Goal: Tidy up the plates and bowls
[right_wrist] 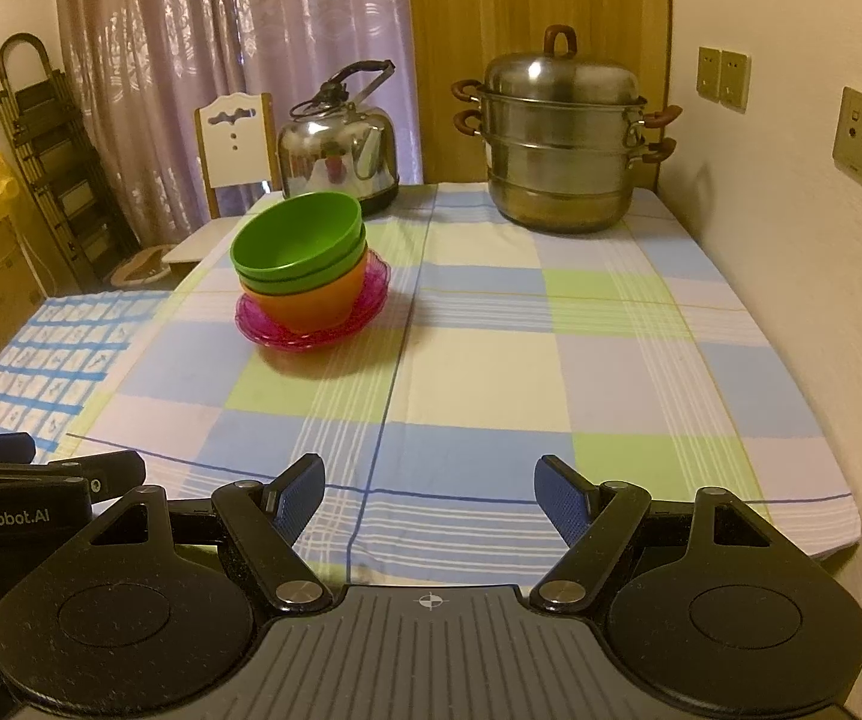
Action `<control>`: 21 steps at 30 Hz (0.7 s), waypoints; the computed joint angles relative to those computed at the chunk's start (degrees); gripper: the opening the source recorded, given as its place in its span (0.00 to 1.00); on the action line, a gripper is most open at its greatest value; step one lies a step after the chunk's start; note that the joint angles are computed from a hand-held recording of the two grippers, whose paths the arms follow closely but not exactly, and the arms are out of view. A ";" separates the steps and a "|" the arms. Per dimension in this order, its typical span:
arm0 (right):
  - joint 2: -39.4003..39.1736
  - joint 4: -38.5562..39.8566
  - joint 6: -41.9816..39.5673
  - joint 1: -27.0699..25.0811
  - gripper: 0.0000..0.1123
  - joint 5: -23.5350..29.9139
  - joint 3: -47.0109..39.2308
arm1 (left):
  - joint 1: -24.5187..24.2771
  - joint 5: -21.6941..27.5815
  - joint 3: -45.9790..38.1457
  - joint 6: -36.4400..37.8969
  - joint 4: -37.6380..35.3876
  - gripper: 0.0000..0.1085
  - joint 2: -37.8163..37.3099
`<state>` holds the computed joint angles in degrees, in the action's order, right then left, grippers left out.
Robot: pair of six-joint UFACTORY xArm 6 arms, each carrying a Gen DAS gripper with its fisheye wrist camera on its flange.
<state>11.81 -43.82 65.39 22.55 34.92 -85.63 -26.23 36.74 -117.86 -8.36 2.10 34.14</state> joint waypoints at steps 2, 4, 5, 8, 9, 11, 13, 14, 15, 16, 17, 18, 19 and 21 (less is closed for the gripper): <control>0.01 0.06 -0.03 -0.01 0.68 -0.11 0.02 | -0.02 -0.05 0.09 -0.02 -0.01 0.90 -0.03; 0.06 0.10 -0.14 -0.06 0.68 -0.14 0.03 | -0.07 -0.16 0.09 -0.15 0.20 0.90 0.02; 0.02 0.14 -0.18 -0.10 0.68 -0.16 0.06 | -0.02 -0.10 0.12 -0.03 -0.02 0.90 -0.04; 0.01 0.06 -0.07 -0.09 0.68 -0.20 0.10 | -0.07 -0.11 0.03 -0.03 0.01 0.90 0.03; 0.03 -0.02 0.01 -0.11 0.68 -0.23 0.11 | -0.05 -0.18 0.11 0.14 -0.13 0.90 -0.04; 0.02 -0.01 -0.03 -0.14 0.68 -0.20 0.08 | -0.05 -0.13 0.11 0.15 -0.20 0.90 -0.07; 0.02 -0.01 -0.03 -0.14 0.68 -0.20 0.08 | -0.06 -0.17 0.15 0.18 -0.21 0.90 -0.13; 0.03 0.02 -0.09 -0.16 0.68 -0.25 0.10 | -0.06 -0.20 0.21 0.17 -0.22 0.90 -0.16; 0.02 -0.02 -0.03 -0.15 0.68 -0.23 0.10 | -0.07 -0.12 0.16 0.07 -0.18 0.90 -0.15; 0.03 -0.07 0.04 -0.16 0.68 -0.24 0.10 | -0.07 -0.12 0.16 0.07 -0.18 0.90 -0.15; 0.03 -0.07 0.04 -0.16 0.68 -0.24 0.10 | -0.09 -0.13 0.11 0.03 -0.13 0.90 -0.11; 0.07 -0.05 0.00 -0.15 0.68 -0.20 0.07 | -0.07 -0.16 0.15 0.07 -0.14 0.90 -0.14; 0.03 -0.06 0.04 -0.13 0.68 -0.18 0.09 | -0.07 -0.16 0.15 0.07 -0.14 0.90 -0.14; -0.06 -0.08 0.05 -0.14 0.68 -0.13 0.18 | -0.07 -0.25 0.21 0.11 -0.22 0.90 -0.16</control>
